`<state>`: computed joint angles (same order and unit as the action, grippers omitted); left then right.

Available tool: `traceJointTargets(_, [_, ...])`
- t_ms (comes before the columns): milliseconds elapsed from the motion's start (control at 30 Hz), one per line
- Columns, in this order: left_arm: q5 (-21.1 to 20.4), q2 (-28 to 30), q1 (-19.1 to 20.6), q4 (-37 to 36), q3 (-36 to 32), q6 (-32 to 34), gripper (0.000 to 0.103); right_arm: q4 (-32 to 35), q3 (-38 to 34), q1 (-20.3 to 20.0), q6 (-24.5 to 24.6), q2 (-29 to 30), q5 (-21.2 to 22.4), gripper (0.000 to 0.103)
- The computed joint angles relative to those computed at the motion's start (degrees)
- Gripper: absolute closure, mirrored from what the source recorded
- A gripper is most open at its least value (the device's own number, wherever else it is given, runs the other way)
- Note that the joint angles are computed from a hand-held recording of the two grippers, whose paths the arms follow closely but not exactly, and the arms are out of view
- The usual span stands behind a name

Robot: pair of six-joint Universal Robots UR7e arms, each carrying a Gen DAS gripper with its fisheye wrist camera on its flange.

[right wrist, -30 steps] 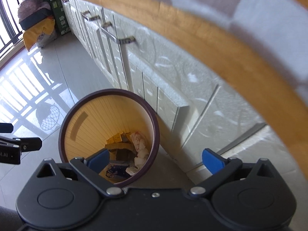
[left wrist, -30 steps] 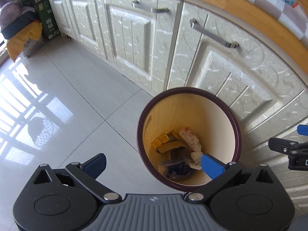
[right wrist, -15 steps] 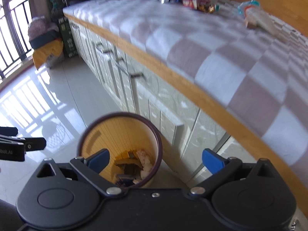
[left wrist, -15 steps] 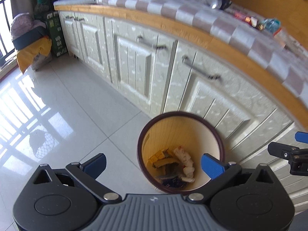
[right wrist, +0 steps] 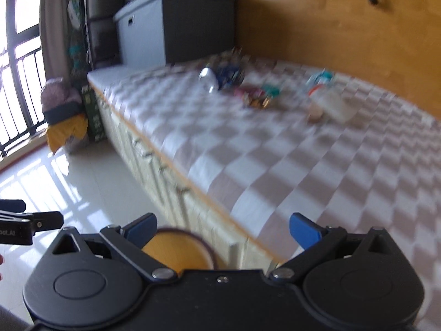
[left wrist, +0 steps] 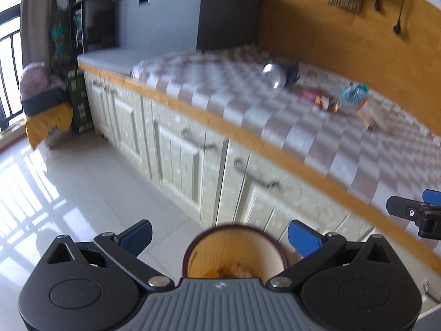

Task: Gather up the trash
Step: 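Withdraw both tools from the bin and move them back over the bench, then grasp the red cigarette box with the left tool while the right tool grasps the wooden stick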

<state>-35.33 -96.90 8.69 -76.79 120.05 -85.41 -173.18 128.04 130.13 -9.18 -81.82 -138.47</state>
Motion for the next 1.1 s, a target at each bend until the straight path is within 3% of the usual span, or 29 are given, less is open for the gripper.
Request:
traceJointTargets(300, [9.31,6.35,0.89,-14.23,-2.18,9.58,0.0,-14.04,-3.7,-0.05,-12.35,2.02,-2.0,0.0])
traceJointTargets(467, [14.26,10.91,2.63,-32.11,-1.62,20.88,0.0,-22.32,-5.47,-1.33,-19.53,3.9,-1.07,0.0])
traceJointTargets(633, [16.67,17.21,5.18,-50.88,-2.62,34.68,0.0,-27.7,-7.02,-3.01,-25.44,4.89,1.25,0.0])
traceJointTargets(867, [16.44,26.37,9.26,-73.82,-6.66,51.97,0.0,-32.23,-10.91,-7.06,-34.27,6.46,3.24,0.0])
traceJointTargets(1100, [11.0,33.1,14.67,-79.19,-12.94,55.51,0.0,-31.19,-12.87,-12.08,-40.48,7.14,3.87,0.0])
